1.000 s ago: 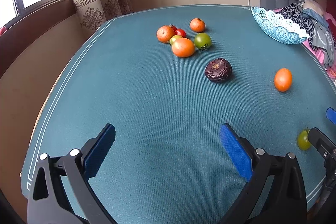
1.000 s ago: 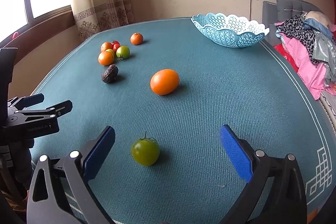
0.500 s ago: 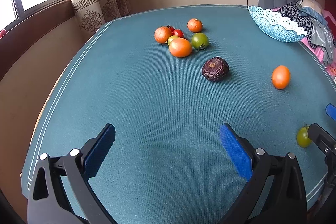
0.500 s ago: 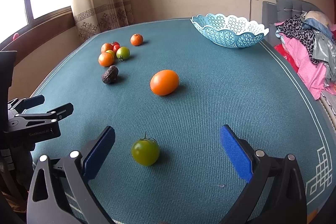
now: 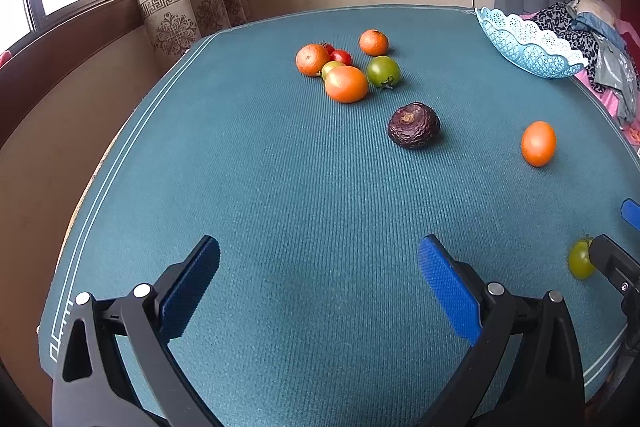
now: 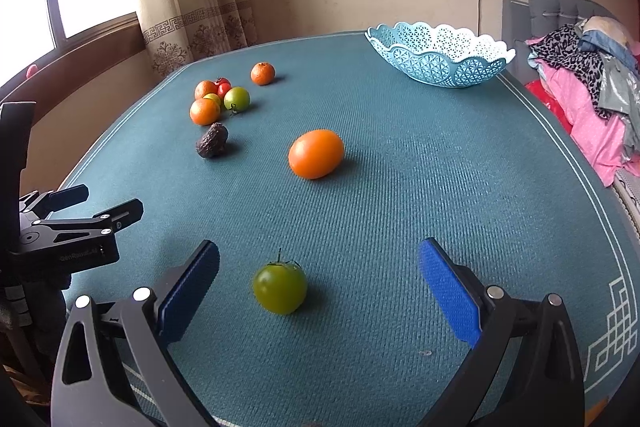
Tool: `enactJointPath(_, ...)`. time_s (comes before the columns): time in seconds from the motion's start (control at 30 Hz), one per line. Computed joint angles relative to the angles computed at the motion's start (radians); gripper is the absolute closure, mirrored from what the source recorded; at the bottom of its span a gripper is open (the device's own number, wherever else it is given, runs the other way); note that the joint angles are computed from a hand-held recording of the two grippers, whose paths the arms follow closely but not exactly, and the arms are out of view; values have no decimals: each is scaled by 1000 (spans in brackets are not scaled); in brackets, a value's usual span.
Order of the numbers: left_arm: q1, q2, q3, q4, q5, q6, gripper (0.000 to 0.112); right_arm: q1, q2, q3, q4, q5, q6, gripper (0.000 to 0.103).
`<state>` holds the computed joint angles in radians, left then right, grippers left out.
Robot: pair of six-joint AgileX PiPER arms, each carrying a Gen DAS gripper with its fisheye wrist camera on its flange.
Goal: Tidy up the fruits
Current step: 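Grasp the green tomato with the right tool while the left tool grasps the mangosteen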
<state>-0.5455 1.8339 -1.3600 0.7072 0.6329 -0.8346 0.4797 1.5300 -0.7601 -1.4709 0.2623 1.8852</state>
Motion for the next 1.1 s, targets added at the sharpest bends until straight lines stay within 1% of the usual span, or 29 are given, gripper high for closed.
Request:
enactJointPath(0.07,3,-1,1,-3,-1,1,12,5,0,0,-9,-2,2,5)
enactJointPath(0.13,6,-1,2,-3,-1,-2,12,8,1,-1,-11,-14,-9,10)
enactJointPath(0.2,10,1,0,-7,0,0,12,-1,6,-6,20,-47,-58,26)
enactJointPath(0.27,13,4,-6,-10,2,3,12,-15,12,-10,70,-79,-110,32)
enactJointPath(0.37,14,3,-4,-6,1,-1,12,-38,19,-12,173,-125,-211,42)
enactJointPath(0.43,17,6,-7,-10,3,1,12,-41,23,-15,247,-141,-291,48)
enactJointPath(0.53,19,6,-8,-9,5,0,12,-33,27,-19,318,-146,-371,55)
enactJointPath(0.57,19,6,-9,-6,4,-2,12,-32,28,-20,353,-147,-408,60)
enactJointPath(0.63,21,4,-12,-8,2,3,12,-36,32,-23,448,-147,-499,65)
enactJointPath(0.7,21,7,-19,-13,2,10,12,-46,35,-22,572,-156,-620,73)
enactJointPath(0.73,21,9,-26,-15,4,16,12,-49,35,-21,612,-159,-661,73)
enactJointPath(0.83,18,20,-53,-20,8,32,12,-42,34,-25,595,-146,-649,73)
enactJointPath(1.0,10,47,-119,-59,2,97,12,-49,22,-21,522,-141,-572,73)
enactJointPath(1.1,14,82,-193,-127,7,171,12,-57,11,-15,469,-141,-516,73)
